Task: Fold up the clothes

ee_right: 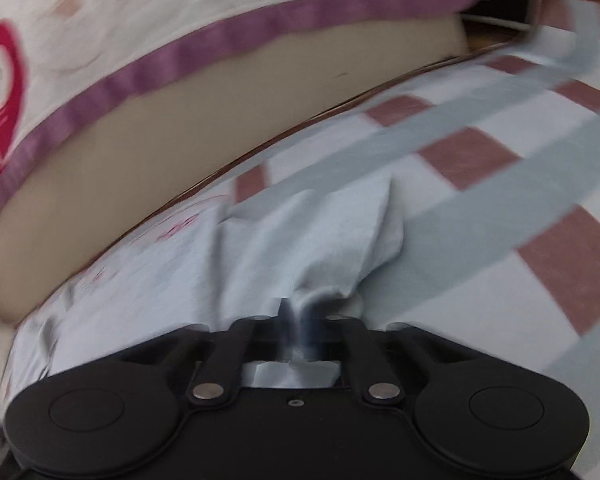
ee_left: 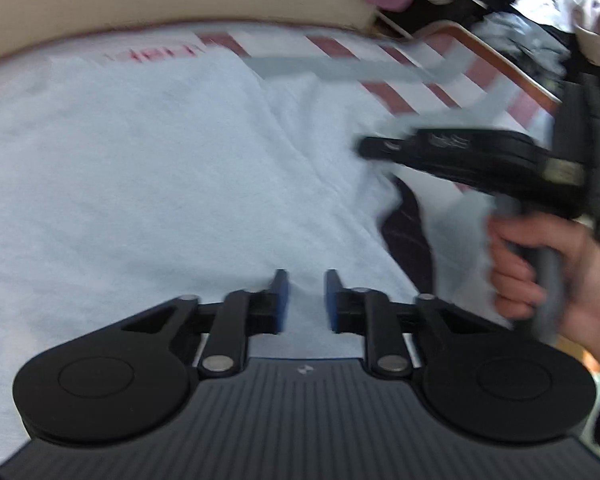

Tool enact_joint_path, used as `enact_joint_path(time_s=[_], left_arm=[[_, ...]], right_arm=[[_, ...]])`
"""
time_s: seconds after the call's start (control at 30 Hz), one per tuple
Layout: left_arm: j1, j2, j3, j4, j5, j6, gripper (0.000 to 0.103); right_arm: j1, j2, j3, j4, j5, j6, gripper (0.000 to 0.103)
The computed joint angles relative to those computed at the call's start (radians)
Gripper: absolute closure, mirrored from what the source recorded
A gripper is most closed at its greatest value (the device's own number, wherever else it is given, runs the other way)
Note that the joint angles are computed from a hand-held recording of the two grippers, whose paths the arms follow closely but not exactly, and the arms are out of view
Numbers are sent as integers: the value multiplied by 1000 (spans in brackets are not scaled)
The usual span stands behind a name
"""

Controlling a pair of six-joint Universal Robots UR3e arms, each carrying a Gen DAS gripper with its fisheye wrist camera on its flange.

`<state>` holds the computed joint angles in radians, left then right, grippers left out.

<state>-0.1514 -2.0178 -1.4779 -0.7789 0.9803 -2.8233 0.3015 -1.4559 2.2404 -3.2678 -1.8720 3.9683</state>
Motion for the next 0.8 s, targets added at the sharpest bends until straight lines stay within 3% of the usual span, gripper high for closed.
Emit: enact_joint_path(time_s=[0.07, 0.2, 0.4, 0.53, 0.6, 0.7, 0.77, 0.8], left_arm=[[5, -12, 15, 4, -3, -28, 87], [9, -54, 92, -87, -32, -12, 87], [19, -96, 186, -200, -51, -32, 87], [45, -86, 200, -231, -43, -34, 87], [69, -58, 165, -205, -19, -54, 86], [122, -23, 113, -171, -6, -96, 83], [156, -13, 95, -163, -9, -107, 83], [170, -10, 92, -165, -11, -107, 83]], right_arm=[[38, -26, 32, -24, -89, 39, 97], [-19, -139, 134, 44, -65, 85, 100], [27, -59, 66, -3, -110, 134, 99], [115, 24, -115, -20, -189, 29, 99], [169, 70, -242, 11, -155, -112, 99], [276, 199, -520, 293, -105, -386, 99], [307, 298, -663, 479, -61, -457, 99], [310, 330, -694, 520, -46, -432, 99]])
